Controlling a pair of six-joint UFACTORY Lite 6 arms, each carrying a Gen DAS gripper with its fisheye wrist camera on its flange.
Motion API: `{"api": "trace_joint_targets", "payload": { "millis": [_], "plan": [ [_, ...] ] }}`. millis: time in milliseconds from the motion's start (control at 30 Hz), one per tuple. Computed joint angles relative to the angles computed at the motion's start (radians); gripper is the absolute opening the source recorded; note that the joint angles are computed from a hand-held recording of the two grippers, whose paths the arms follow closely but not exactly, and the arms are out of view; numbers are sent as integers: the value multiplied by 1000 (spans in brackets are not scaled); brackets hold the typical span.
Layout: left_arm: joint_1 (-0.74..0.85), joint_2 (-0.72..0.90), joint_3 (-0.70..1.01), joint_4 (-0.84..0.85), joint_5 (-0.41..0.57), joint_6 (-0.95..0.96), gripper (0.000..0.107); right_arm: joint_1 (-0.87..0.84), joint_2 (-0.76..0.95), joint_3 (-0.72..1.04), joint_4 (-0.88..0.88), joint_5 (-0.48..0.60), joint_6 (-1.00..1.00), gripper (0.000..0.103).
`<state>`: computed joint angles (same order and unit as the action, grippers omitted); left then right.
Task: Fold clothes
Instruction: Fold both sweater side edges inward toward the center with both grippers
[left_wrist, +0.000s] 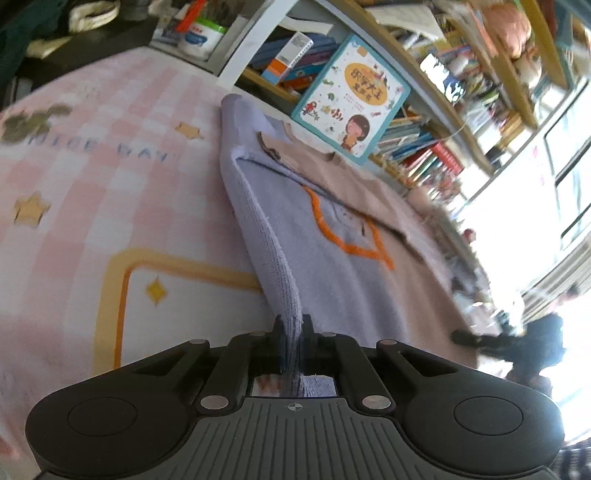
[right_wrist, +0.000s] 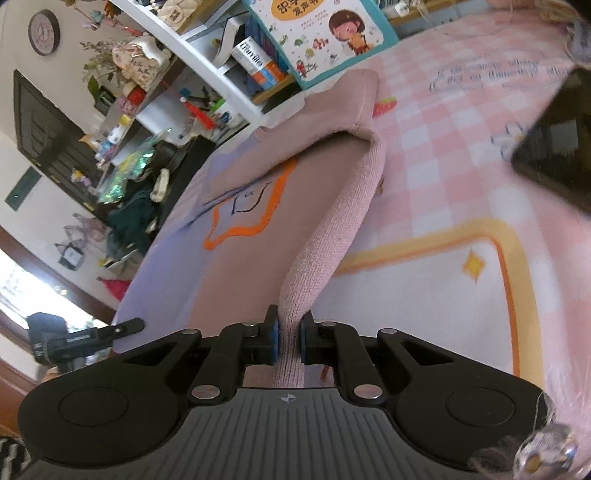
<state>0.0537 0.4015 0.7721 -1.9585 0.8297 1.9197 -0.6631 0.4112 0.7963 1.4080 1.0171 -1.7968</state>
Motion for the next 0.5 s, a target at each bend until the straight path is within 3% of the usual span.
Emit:
{"api": "trace_joint_targets", "payload": {
  "millis": [133,233,367,500],
  "plan": [
    [68,-41,-94,12,121,-19,4,-54,-49,-52,-85,85,29,9],
    [100,-32,-97,-23,241,-25,4,-75,-2,3,-78,228,97,9],
    [62,-17,-36,-176,397,-23,4,-34,36,116,63,385,127,9],
    [-3,96,119,-358,519,-35,4,36,99,265,266,407,187,9]
  ]
}}
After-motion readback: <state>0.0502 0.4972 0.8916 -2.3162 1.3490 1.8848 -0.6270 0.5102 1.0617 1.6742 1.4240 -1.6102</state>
